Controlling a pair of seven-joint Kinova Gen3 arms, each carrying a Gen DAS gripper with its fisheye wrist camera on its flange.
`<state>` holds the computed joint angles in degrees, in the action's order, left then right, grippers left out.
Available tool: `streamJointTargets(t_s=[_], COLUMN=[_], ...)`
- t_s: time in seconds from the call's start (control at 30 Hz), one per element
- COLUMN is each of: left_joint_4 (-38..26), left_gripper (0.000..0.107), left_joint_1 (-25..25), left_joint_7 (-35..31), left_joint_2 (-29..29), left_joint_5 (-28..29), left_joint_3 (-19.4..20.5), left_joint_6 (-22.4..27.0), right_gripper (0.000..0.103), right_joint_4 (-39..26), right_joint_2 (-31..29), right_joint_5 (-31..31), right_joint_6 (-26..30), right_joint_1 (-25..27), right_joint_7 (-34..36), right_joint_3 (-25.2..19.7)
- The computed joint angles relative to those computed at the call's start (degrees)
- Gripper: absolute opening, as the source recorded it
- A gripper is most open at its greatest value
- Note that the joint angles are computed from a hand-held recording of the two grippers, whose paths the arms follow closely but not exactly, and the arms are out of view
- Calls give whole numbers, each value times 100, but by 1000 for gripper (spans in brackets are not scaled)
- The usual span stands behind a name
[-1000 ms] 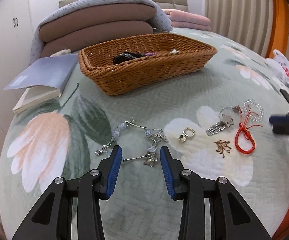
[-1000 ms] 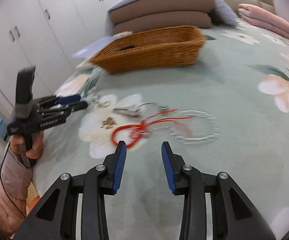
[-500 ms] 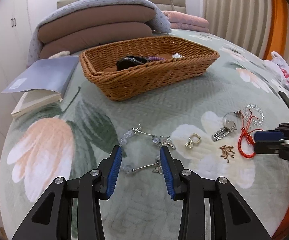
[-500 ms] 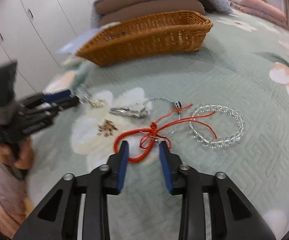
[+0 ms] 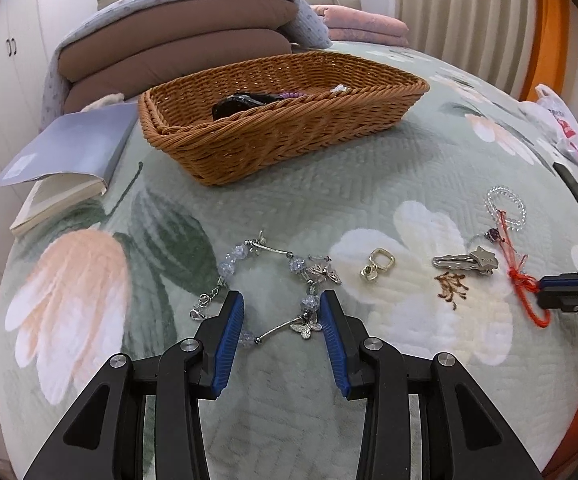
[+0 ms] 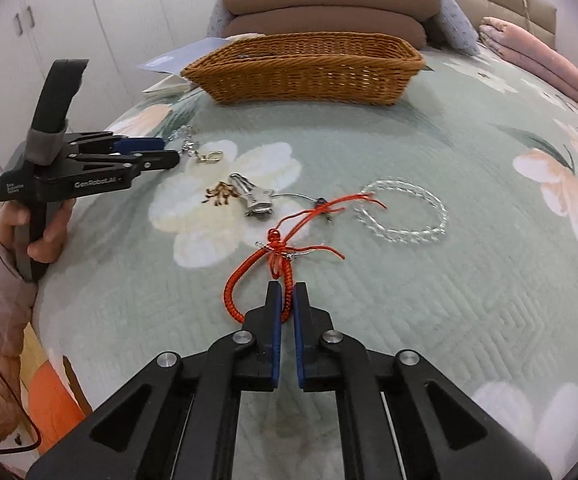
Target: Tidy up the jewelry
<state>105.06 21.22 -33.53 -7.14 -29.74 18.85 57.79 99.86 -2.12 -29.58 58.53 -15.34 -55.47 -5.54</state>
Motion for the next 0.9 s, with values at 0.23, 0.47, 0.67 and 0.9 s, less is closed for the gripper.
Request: streamJointTargets(t_s=[0.23,0.47,0.67,0.9], left_joint_4=[25,67,113,165], left_gripper=[41,41,41,41], left_joint_1=[-11,-23,-77,-113], left_joint_7=[29,40,65,47], left_joint_2=[-47,-77,-109,-156], left_joint_5=[92,117,113,136], left_joint_3=[21,16,47,55], left_joint_6=[-4,-84,-142,-203], right_gripper=[9,25,29,30], right_joint_4=[13,-135,-487,-893], right_joint_2=[-84,-72,207,797], right_joint_5=[278,-122,-378,22], right_joint_6=[-131,211,79,-220], right_joint_1=[-167,46,-119,-325], right_joint_7=[-49,419,750,728], right_joint_3=[-65,98,-92,-438])
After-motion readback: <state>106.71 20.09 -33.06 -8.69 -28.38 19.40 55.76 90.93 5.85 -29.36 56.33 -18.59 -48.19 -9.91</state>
